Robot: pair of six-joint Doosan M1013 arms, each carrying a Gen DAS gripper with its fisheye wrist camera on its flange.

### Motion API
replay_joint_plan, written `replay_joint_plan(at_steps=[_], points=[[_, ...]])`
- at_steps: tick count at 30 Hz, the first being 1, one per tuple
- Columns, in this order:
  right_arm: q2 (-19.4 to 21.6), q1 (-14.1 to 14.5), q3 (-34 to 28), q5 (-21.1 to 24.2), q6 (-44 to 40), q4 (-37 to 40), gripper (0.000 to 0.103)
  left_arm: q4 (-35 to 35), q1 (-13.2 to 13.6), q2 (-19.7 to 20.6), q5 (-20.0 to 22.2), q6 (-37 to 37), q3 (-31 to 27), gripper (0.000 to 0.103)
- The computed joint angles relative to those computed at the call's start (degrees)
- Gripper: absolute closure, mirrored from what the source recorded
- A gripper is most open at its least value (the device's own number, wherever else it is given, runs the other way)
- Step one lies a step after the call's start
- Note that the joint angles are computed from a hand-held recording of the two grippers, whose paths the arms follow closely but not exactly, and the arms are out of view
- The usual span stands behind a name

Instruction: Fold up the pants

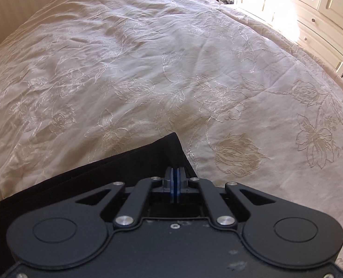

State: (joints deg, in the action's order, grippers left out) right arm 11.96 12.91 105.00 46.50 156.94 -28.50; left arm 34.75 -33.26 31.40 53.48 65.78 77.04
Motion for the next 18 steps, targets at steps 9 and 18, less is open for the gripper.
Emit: replay_joint_plan(at_steps=[9, 18], points=[[-1.3, 3.6, -1.4, -8.0, -5.4, -2.8, 0.079, -3.5, -0.8, -3.8, 4.8, -3.4, 3.4, 0.094], [3.1, 5.3, -6.2, -16.3, -52.1, 32.0, 0.078, -11.1, -2.7, -10.0, 8.1, -8.4, 10.8, 0.094]])
